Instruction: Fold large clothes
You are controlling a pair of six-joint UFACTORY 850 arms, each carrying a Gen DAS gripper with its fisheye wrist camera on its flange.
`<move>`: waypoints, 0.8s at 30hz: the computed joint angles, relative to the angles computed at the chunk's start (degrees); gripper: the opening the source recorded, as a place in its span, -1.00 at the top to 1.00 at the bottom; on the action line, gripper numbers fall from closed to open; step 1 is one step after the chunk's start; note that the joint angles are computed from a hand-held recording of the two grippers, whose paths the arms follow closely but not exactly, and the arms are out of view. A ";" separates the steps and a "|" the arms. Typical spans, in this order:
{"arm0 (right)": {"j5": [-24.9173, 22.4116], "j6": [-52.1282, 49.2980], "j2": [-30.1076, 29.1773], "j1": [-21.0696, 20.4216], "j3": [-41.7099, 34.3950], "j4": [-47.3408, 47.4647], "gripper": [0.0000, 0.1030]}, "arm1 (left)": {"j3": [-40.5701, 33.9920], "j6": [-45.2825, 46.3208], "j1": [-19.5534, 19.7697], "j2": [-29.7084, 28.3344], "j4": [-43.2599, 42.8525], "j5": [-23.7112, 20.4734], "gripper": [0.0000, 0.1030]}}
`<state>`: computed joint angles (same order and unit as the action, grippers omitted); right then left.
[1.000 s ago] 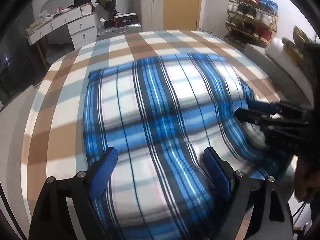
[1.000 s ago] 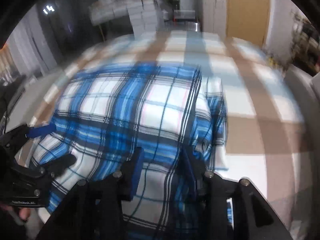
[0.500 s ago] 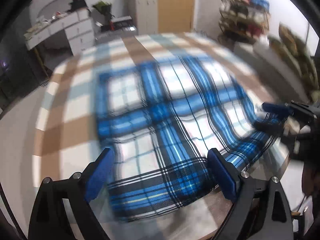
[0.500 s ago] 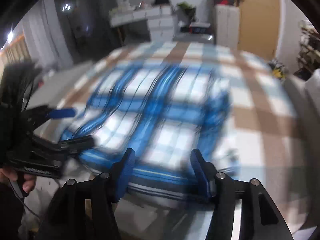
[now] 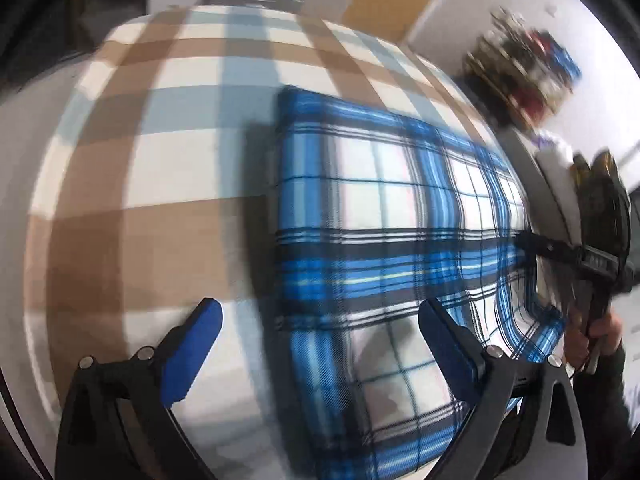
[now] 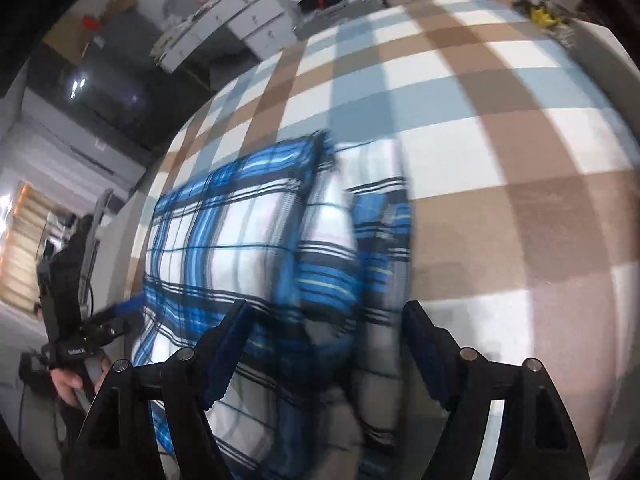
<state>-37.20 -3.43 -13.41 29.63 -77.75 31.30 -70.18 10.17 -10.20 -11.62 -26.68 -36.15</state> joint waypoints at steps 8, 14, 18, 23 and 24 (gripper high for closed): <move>-1.49 -1.97 -4.12 4.13 -5.59 -4.55 0.19 | -4.83 0.29 -2.40 -3.40 1.51 -1.57 0.46; -0.18 -15.84 -1.46 4.14 -4.53 10.73 0.47 | -2.56 6.89 -0.52 0.95 -5.80 -2.77 0.84; 1.40 -16.45 -1.21 8.09 -6.90 10.01 0.49 | -0.78 5.14 -0.04 4.75 -3.04 -1.11 0.84; 3.00 -18.74 -2.27 12.63 -12.52 12.92 0.49 | 0.00 7.53 4.47 9.06 -4.57 -0.75 0.84; 2.81 -18.55 -2.81 13.61 -14.58 12.80 0.49 | 0.80 8.98 6.18 10.99 -5.39 -1.39 0.84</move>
